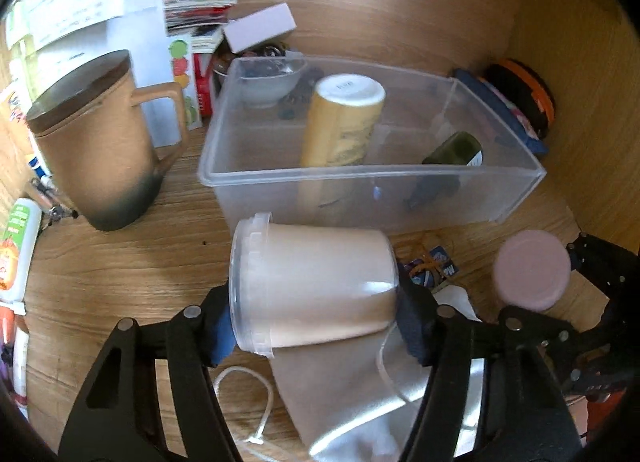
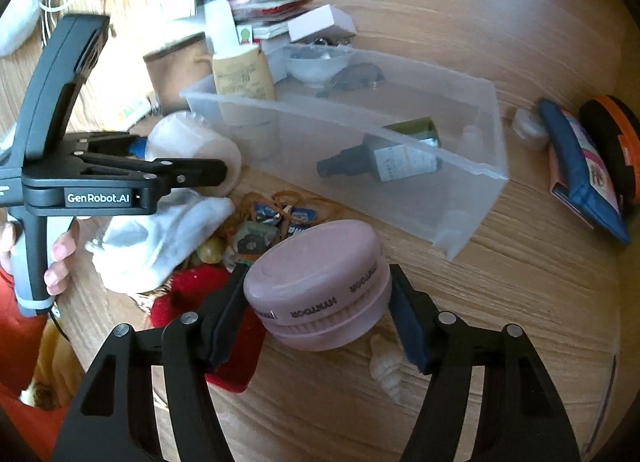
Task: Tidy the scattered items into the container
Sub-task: 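Grasp the white plastic cup with the left tool while the right tool grasps the pink compact, then carry the cup and compact over the clear box and release both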
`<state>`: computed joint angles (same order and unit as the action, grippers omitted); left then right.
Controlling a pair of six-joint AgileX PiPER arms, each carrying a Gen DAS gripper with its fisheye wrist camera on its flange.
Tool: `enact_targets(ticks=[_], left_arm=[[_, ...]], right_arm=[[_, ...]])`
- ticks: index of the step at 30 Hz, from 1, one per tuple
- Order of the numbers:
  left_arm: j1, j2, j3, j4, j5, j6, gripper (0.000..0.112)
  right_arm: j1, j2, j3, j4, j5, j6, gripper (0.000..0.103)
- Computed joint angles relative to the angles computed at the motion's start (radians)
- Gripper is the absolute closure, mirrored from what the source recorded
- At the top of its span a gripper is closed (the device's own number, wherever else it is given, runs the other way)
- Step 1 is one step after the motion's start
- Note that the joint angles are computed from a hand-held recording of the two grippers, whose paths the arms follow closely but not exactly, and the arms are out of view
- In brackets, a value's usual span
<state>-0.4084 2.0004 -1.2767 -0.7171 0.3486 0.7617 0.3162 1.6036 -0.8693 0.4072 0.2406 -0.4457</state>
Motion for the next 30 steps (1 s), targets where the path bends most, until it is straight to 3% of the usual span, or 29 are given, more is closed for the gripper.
enact_targets(ticks=[4,15,18,30], left_arm=[[0.038,-0.031,0.032,-0.086,0.009,0.072,0.047],[0.07,-0.132,0.116,-0.149,-0.03,0.138,0.047],[0.064,-0.159,0.114,-0.086,-0.049,0.08,0.047],[0.075,-0.127,-0.073,0.11,0.042,-0.1,0.047]], right_arm=[[0.002,-0.037,0.01,-0.077,-0.007,0.084,0.04],[-0.03,-0.099,0.005,0.03,0.045,-0.007,0.04],[-0.036,-0.123,0.002,0.028,0.058,-0.007,0.04],[-0.078,-0.117,-0.12,0.009,0.128,-0.004,0.04]])
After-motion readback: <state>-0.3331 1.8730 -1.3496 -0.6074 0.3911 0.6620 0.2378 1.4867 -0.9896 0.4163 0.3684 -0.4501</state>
